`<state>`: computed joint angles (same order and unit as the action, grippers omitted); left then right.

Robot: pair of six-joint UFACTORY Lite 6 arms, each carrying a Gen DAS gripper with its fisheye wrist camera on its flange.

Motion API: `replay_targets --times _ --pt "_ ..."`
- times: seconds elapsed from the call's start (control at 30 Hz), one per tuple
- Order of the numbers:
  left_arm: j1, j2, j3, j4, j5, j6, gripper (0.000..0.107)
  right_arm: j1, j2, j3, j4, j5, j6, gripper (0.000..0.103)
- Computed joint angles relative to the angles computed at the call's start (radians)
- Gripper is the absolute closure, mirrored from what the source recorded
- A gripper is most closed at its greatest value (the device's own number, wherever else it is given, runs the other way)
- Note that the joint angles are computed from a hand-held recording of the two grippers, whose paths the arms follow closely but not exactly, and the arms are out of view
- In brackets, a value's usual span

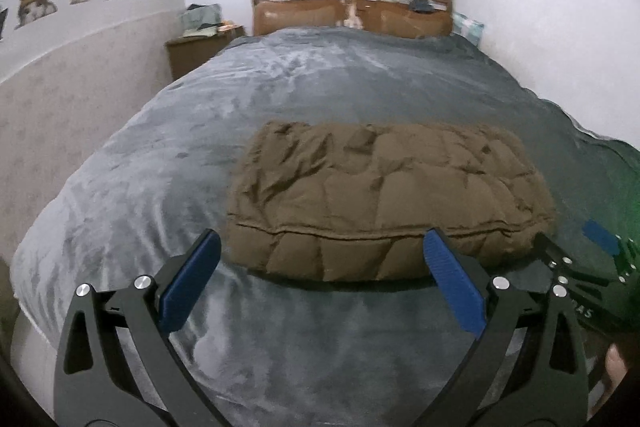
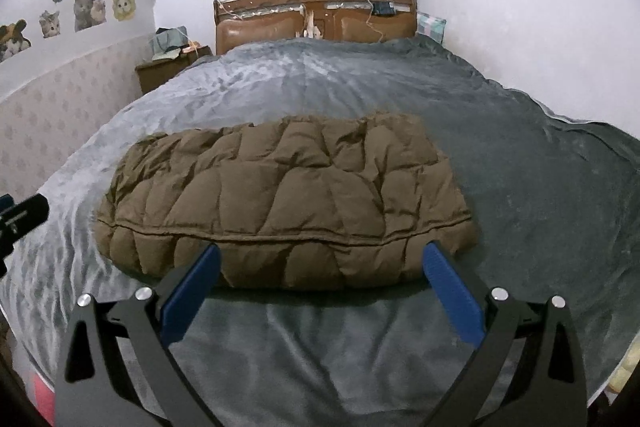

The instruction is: Fold large clothes

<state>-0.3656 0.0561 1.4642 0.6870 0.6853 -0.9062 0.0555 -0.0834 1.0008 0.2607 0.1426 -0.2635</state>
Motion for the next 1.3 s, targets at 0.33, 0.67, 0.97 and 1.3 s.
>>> replay_targets --times 0.33,0.67,0.97,1.3 --pt "0.036 0.045 0.103 -0.185 0.100 0.157 0.007 0.009 -0.054 0.036 -0.247 0.097 0.244 0.002" --pt "0.026 0.055 0.157 -0.198 0.156 0.182 0.007 0.013 -0.093 0.074 -0.255 0.162 0.262 0.002" --pt "0.021 0.041 0.154 -0.166 0.151 0.167 0.007 0.037 -0.103 0.076 -0.312 0.165 0.322 0.002" --pt "0.025 0.048 0.164 -0.170 0.155 0.174 0.007 0.055 -0.111 0.085 -0.398 0.167 0.403 0.002"
